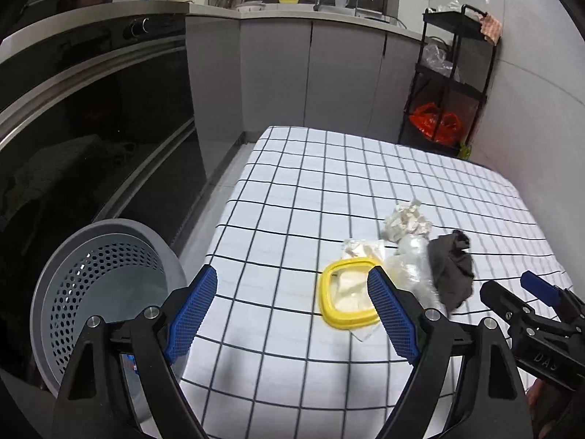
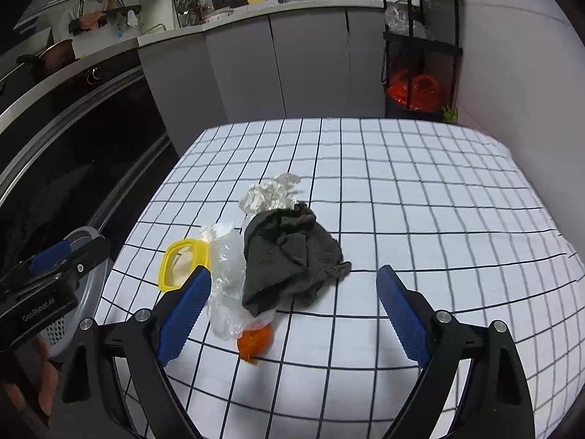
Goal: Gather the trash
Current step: 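Grasp the black cloth with the right tool while the left tool grasps the yellow lid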
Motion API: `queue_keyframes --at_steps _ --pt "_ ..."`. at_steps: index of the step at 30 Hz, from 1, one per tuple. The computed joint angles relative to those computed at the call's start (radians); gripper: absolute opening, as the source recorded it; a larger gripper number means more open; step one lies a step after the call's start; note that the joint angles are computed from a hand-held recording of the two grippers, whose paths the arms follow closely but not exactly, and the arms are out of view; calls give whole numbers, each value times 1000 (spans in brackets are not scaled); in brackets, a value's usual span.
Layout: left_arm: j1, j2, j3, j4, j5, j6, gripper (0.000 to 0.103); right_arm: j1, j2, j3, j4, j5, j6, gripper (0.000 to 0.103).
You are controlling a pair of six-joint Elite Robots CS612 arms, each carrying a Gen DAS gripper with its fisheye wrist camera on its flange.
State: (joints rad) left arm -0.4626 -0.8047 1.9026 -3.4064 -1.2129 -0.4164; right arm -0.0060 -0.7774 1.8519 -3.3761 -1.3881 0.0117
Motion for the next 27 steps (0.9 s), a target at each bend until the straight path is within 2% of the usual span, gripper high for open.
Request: queue_keyframes --at_steps 3,6,9,14,16,20,22,24,27 --pt "8 11 -12 23 3 -5 82 0 22 -27 27 3 -10 88" --pt "12 19 -16 35 19 1 82 -5 37 -50 41 43 -1 88" --pt "21 23 -23 48 -9 -7 82 -5 48 -70 58 56 8 88" --pt "19 32 -33 58 -17 -3 82 8 65 -99 100 14 0 88" --pt "17 33 -35 63 -23 5 82 16 73 -107 94 -29 1 87" --pt "13 37 -38 70 -31 18 82 13 79 -111 88 -18 5 87" --pt "12 38 -38 73 -38 19 82 12 80 -109 75 -12 6 80" --pt "11 39 -38 75 -42 23 82 11 78 -109 90 -3 -2 58" --pt "10 41 -38 80 -46 32 83 9 75 -106 103 -1 -17 40"
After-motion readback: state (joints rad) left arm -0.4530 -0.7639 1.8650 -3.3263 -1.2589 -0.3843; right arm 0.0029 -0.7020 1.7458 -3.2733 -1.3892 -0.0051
